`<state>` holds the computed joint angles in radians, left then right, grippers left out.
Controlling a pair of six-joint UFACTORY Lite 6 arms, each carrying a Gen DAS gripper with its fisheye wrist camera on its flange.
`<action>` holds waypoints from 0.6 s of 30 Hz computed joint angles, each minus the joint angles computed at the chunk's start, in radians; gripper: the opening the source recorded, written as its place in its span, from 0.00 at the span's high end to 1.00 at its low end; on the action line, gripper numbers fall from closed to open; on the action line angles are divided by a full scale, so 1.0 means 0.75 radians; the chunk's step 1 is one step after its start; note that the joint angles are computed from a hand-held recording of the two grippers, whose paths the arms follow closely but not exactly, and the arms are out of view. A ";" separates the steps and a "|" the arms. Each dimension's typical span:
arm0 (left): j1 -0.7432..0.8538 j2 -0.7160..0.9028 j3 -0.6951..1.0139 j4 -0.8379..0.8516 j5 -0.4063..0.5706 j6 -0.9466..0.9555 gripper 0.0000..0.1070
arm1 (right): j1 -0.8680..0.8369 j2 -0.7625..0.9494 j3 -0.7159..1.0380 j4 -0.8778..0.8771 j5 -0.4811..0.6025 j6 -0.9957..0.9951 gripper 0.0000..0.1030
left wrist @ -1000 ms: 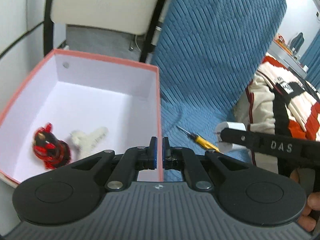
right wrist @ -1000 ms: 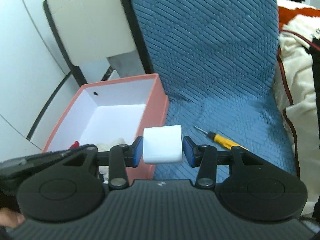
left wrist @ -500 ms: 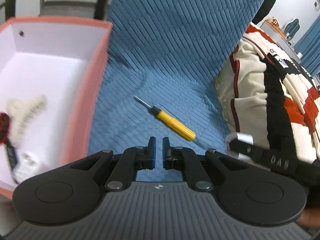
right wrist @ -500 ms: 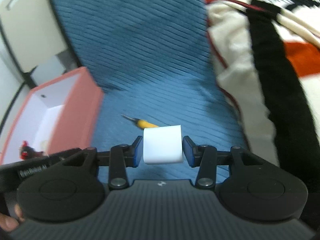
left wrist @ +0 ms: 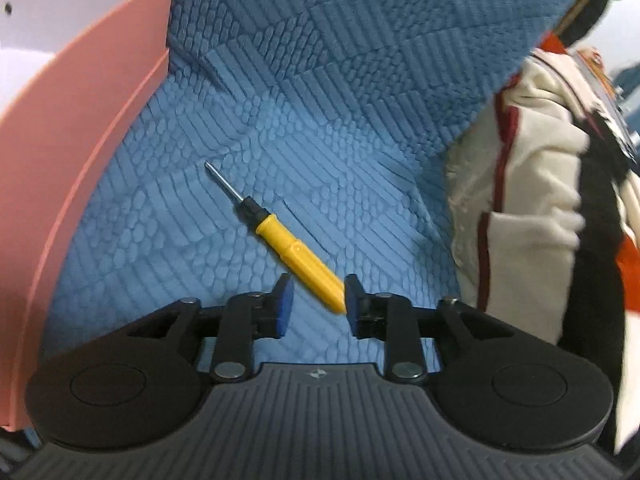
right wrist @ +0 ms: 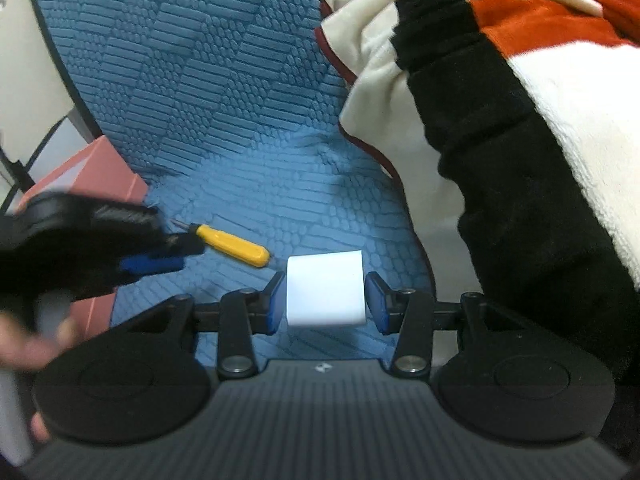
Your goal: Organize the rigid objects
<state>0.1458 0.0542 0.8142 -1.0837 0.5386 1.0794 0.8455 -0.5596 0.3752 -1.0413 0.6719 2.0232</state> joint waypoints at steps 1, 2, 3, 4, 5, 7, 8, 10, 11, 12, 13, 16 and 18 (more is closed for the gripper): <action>-0.029 0.034 0.033 0.019 -0.027 -0.059 0.65 | 0.006 -0.006 -0.011 -0.016 -0.006 0.016 0.56; -0.060 0.060 0.060 0.045 -0.062 -0.126 0.64 | 0.000 -0.016 -0.024 -0.028 -0.021 0.027 0.56; -0.086 0.083 0.082 0.063 -0.088 -0.183 0.62 | -0.009 -0.023 -0.033 -0.034 -0.034 0.032 0.56; -0.103 0.103 0.102 0.070 -0.101 -0.213 0.62 | -0.008 -0.031 -0.041 -0.038 -0.033 0.041 0.56; -0.130 0.125 0.122 0.087 -0.123 -0.249 0.62 | -0.006 -0.039 -0.046 -0.039 -0.031 0.046 0.56; -0.186 0.160 0.154 0.172 -0.179 -0.359 0.62 | -0.005 -0.054 -0.056 -0.046 -0.042 0.052 0.56; -0.209 0.173 0.164 0.200 -0.202 -0.397 0.62 | -0.011 -0.052 -0.055 -0.049 -0.050 0.050 0.56; -0.253 0.195 0.182 0.278 -0.247 -0.475 0.62 | -0.016 -0.051 -0.055 -0.048 -0.053 0.044 0.56; -0.280 0.208 0.190 0.339 -0.280 -0.529 0.62 | -0.020 -0.054 -0.059 -0.052 -0.058 0.045 0.56; -0.302 0.222 0.201 0.415 -0.303 -0.602 0.62 | -0.026 -0.058 -0.063 -0.054 -0.065 0.048 0.56; -0.313 0.233 0.205 0.450 -0.318 -0.637 0.62 | -0.029 -0.066 -0.068 -0.058 -0.069 0.052 0.59; -0.335 0.265 0.211 0.524 -0.360 -0.698 0.62 | -0.035 -0.075 -0.076 -0.053 -0.080 0.053 0.68; -0.338 0.270 0.193 0.467 -0.390 -0.630 0.62 | -0.047 -0.068 -0.074 -0.055 -0.096 0.053 0.68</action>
<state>-0.1074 0.2566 0.9593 -0.7333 0.2462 0.6068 0.8101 -0.6104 0.3201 -1.0824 0.5998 2.0627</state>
